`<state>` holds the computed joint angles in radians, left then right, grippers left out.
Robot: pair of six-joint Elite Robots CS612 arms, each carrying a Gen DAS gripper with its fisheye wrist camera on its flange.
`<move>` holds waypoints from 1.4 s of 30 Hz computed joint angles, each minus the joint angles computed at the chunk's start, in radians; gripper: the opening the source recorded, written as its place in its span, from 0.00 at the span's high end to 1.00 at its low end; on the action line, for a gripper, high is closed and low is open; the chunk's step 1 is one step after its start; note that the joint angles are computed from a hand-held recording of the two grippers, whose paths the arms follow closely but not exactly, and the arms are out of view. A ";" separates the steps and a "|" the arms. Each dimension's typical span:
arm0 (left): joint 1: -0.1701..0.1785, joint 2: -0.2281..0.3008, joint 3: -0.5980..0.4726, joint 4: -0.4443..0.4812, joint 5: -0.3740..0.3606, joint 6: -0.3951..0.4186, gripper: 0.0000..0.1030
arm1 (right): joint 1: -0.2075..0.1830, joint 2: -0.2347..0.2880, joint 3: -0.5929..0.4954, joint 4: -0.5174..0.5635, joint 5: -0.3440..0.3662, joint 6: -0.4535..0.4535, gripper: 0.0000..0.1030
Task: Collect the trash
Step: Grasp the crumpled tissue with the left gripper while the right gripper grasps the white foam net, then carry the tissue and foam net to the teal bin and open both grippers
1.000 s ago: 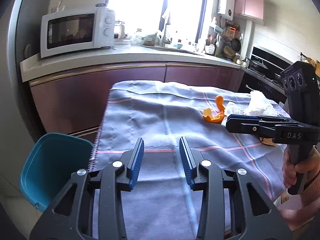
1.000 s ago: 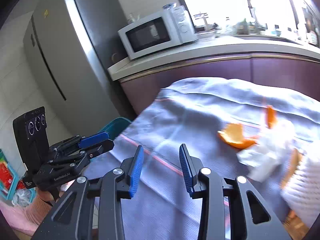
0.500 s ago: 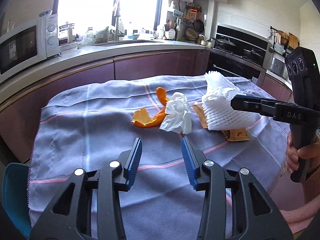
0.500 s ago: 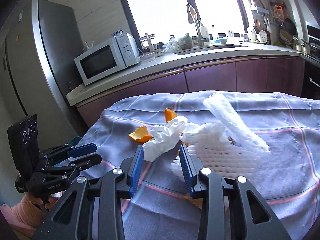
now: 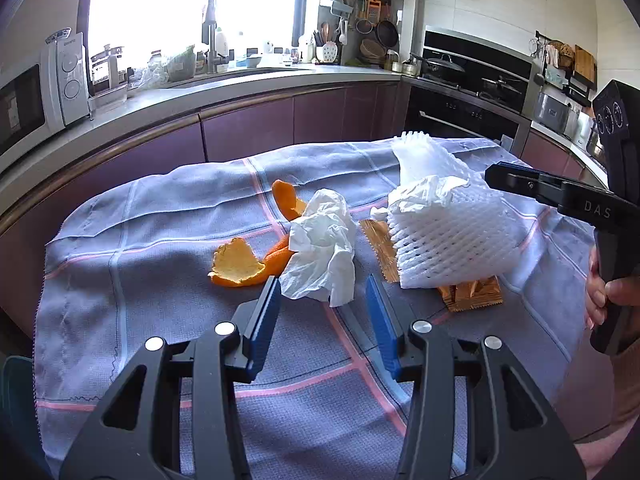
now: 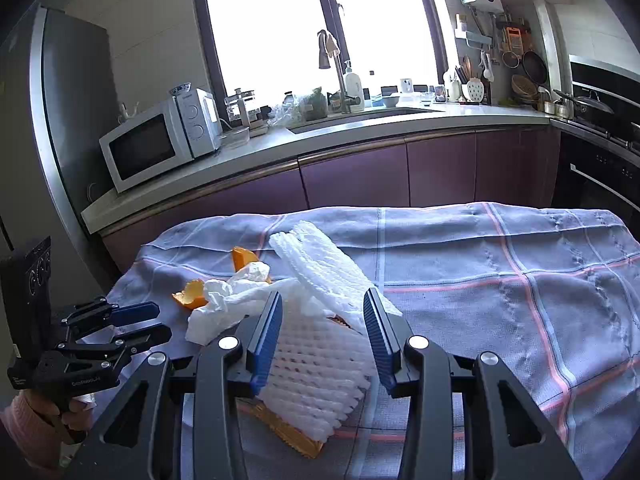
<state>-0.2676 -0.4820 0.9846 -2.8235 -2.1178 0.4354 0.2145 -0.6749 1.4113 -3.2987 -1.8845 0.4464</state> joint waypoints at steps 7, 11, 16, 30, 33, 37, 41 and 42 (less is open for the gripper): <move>-0.017 0.013 -0.026 0.047 0.029 0.019 0.59 | -0.017 0.006 -0.009 0.047 0.013 -0.023 0.54; -0.026 0.016 -0.035 0.084 0.044 0.034 0.67 | -0.021 0.008 -0.013 0.063 0.018 -0.035 0.56; -0.031 0.019 -0.046 0.114 0.047 0.047 0.84 | -0.024 0.005 -0.005 0.055 0.025 -0.044 0.76; -0.025 0.010 -0.031 0.078 0.025 0.023 0.99 | -0.023 -0.018 0.024 -0.010 -0.033 -0.050 0.91; -0.016 0.002 -0.022 0.053 0.000 0.010 0.99 | -0.021 -0.024 0.031 -0.034 -0.048 -0.051 0.91; -0.003 -0.016 0.001 0.019 -0.035 -0.007 0.99 | -0.017 -0.030 0.038 -0.065 -0.055 -0.055 0.91; 0.013 -0.034 0.030 -0.017 -0.070 -0.020 0.99 | -0.010 -0.034 0.043 -0.097 -0.057 -0.063 0.91; 0.018 -0.039 0.036 -0.026 -0.080 -0.021 0.99 | -0.008 -0.035 0.045 -0.108 -0.058 -0.065 0.91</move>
